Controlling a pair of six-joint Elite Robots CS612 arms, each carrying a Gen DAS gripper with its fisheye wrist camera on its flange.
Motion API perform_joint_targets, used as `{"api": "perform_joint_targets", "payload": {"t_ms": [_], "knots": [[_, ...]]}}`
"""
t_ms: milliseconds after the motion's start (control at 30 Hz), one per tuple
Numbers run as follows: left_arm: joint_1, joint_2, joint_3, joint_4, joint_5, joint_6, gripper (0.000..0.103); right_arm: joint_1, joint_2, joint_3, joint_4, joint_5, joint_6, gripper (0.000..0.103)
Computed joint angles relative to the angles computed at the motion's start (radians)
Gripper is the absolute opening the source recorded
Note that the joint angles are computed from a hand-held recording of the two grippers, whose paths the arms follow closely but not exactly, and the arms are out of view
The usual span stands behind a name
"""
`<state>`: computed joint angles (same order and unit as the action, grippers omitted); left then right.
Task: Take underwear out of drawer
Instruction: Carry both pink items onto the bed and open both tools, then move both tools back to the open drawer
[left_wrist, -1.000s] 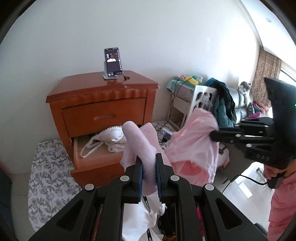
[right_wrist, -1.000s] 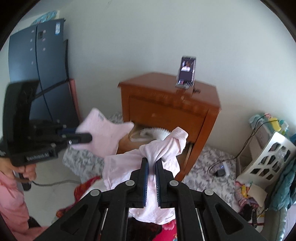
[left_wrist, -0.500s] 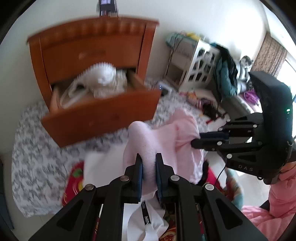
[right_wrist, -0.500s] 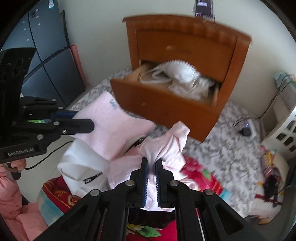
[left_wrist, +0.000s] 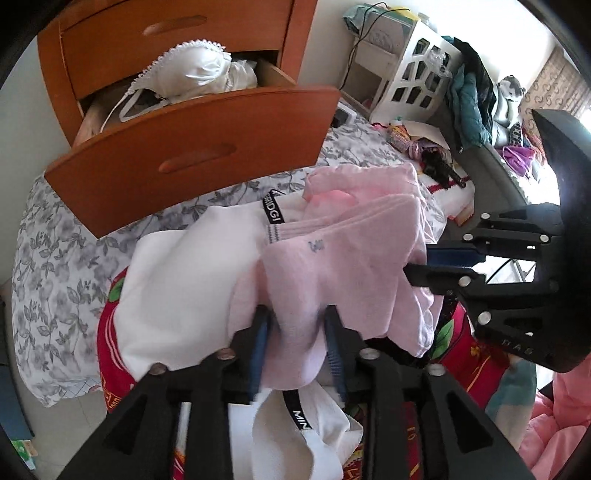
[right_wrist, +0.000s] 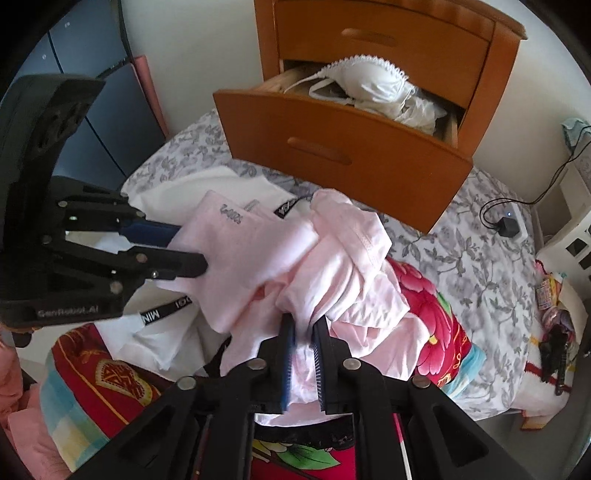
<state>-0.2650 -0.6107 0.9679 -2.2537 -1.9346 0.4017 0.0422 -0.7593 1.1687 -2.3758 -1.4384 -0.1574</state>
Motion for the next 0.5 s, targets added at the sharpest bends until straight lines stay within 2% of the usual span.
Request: {"api": "perform_joint_targets", "payload": {"t_ms": [67, 167, 233, 300, 367, 433, 500], "knots": [[0.001, -0.002, -0.002, 0.013, -0.008, 0.014, 0.049, 0.002, 0.001, -0.002, 0.012, -0.002, -0.001, 0.021], [-0.001, -0.011, 0.008, 0.009, 0.007, 0.030, 0.051, 0.000, 0.003, -0.006, 0.023, -0.001, -0.001, 0.035], [-0.001, -0.016, 0.013, 0.000, 0.006, 0.032, 0.053, 0.000, 0.003, -0.006, 0.025, -0.003, 0.001, 0.056], [0.000, -0.018, 0.012, -0.008, -0.001, 0.029, 0.062, 0.000, 0.002, -0.007, 0.025, -0.001, 0.002, 0.059], [0.002, -0.024, 0.015, -0.023, -0.004, 0.018, 0.067, 0.000, 0.001, -0.007, 0.022, 0.001, 0.000, 0.061], [0.005, -0.028, 0.018, -0.041, -0.006, 0.008, 0.068, 0.000, -0.001, -0.005, 0.017, 0.003, 0.000, 0.068], [0.008, -0.031, 0.021, -0.066, -0.001, -0.003, 0.079, -0.002, -0.003, -0.002, 0.012, 0.012, 0.000, 0.072]]}}
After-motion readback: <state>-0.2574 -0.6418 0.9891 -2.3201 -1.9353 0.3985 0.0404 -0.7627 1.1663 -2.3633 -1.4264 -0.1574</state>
